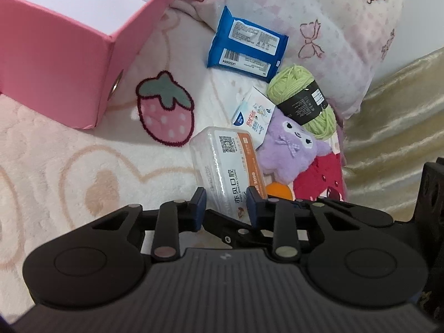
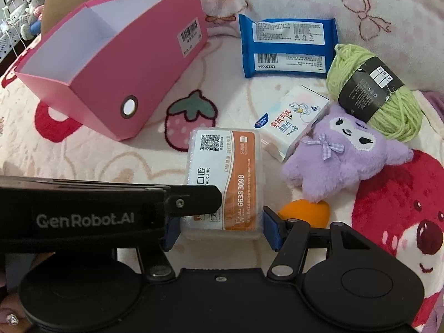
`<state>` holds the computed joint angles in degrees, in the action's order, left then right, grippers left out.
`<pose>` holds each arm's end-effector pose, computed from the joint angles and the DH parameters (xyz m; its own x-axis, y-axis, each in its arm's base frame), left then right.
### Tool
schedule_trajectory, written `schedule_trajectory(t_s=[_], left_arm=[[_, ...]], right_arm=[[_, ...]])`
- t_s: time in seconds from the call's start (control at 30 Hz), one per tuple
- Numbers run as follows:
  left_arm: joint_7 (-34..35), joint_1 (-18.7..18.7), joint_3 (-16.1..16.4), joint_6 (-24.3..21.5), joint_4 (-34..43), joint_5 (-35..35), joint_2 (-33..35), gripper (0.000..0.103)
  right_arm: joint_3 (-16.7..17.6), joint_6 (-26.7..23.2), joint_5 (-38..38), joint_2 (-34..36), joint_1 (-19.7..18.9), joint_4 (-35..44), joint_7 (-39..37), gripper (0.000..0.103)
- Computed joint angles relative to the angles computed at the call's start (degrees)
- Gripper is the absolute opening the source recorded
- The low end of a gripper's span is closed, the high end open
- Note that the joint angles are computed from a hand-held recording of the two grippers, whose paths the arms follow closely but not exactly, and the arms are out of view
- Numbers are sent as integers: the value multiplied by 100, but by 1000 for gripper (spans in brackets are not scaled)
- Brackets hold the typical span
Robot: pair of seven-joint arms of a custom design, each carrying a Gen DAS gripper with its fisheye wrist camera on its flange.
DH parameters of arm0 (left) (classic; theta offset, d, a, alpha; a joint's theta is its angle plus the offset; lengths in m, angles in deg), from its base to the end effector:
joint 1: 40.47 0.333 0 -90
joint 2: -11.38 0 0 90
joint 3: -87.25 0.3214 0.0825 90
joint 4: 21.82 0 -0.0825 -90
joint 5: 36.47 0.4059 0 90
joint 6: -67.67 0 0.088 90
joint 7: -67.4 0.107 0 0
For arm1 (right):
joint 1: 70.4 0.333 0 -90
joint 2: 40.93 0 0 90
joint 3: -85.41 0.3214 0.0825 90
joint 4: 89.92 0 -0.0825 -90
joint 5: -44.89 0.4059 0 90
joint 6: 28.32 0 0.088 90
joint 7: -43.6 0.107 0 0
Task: Organize objects
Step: 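Lift the held case with the left gripper and carry it over the pink box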
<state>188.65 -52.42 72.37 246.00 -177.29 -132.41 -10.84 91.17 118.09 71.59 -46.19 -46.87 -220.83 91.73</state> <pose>0.3786 -0.0922 0.3659 0.3421 -0.7087 0.6170 -0.6620 -0.6478 -0.3770 0.4825 0.2640 0.4208 0.7919 -0.6061 -0.0752 -0.5692 -0.6878 -0.4506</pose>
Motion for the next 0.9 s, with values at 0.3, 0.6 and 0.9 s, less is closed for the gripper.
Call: schedule_trajectory(t_s=[0.3,0.6,0.9], left_arm=[[-2385,55,-149,50,-639,2298,-647,28],[-3998,769,-548,-851,-1027,4151,-1608,28],[-4947,1062,-552,-1823,-1180,5459,-2461,28]], right_arm=[[-85,354,409,-392,208,-394,-777,65],[-231,533,827,-861,478,-757,-1291,65],[-392,583,1201,-1316,767,-1088,-1625,65]])
